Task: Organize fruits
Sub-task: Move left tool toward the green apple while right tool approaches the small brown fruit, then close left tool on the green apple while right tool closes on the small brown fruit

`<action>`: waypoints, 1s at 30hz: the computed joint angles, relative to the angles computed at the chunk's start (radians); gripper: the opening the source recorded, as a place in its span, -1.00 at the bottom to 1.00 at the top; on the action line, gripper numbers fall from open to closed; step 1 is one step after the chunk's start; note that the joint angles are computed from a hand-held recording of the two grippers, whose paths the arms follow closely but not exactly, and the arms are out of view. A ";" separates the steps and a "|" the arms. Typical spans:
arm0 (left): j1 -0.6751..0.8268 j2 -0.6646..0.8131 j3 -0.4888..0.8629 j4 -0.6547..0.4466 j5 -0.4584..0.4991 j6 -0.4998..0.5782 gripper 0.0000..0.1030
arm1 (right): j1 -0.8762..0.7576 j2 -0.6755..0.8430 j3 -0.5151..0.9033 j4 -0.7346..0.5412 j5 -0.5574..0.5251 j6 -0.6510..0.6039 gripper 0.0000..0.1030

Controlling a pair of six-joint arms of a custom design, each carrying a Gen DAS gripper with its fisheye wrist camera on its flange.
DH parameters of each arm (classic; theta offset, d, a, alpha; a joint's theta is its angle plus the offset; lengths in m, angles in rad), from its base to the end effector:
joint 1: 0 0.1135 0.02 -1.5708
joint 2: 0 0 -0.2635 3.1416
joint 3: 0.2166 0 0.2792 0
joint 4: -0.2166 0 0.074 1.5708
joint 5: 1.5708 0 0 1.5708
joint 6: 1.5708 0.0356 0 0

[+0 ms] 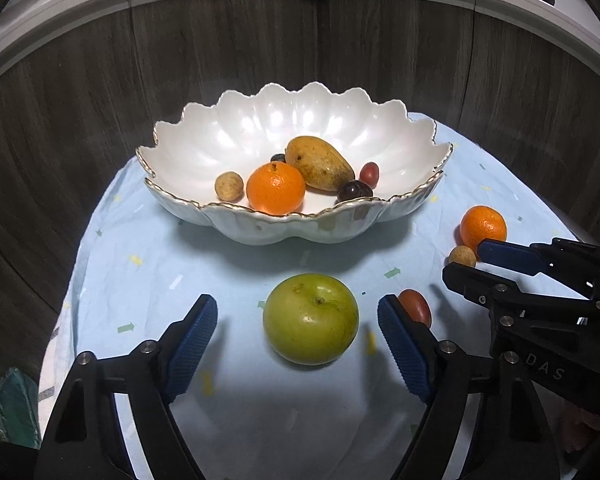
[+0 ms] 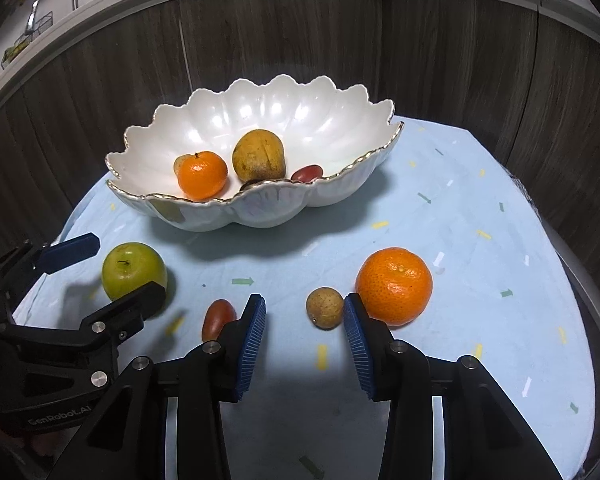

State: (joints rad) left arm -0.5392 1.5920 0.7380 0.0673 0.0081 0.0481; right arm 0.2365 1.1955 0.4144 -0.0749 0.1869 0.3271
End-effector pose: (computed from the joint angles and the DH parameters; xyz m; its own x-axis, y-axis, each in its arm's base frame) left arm 0.2808 -0.1683 0.1332 -0.5819 0.4042 -0.7056 0.5470 0.8367 0.0282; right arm 0.2259 0.0476 0.1270 -0.7312 0.1485 -0.6658 0.1300 0.9885 0.0777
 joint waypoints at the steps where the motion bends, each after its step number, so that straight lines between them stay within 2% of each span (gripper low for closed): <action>1: 0.003 0.004 0.004 -0.004 0.006 -0.005 0.58 | -0.005 0.010 0.003 0.001 -0.006 0.001 -0.19; 8: 0.009 0.039 0.032 -0.029 0.021 -0.015 0.43 | -0.022 0.062 0.016 0.019 -0.025 0.005 -0.20; 9: 0.010 0.043 0.035 -0.033 0.023 -0.015 0.39 | -0.023 0.068 0.017 0.025 -0.025 0.006 -0.20; 11: 0.014 0.055 0.046 -0.046 0.034 -0.015 0.19 | -0.029 0.079 0.021 0.029 -0.033 0.010 -0.21; 15: 0.015 0.072 0.061 -0.065 0.043 -0.016 0.14 | -0.041 0.106 0.033 0.029 -0.046 0.017 -0.29; 20: 0.005 0.078 0.065 -0.070 0.051 0.000 -0.07 | -0.042 0.111 0.036 0.033 -0.047 0.020 -0.33; 25: -0.001 0.083 0.068 -0.068 0.043 0.002 -0.07 | -0.054 0.115 0.036 0.037 -0.051 0.023 -0.53; 30: -0.001 0.081 0.069 -0.070 0.042 0.001 -0.07 | -0.056 0.118 0.036 0.042 -0.053 0.019 -0.53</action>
State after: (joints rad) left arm -0.5402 1.6732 0.8068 -0.0029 0.0501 0.0490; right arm 0.1805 1.3138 0.4508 -0.0331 0.1344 0.3464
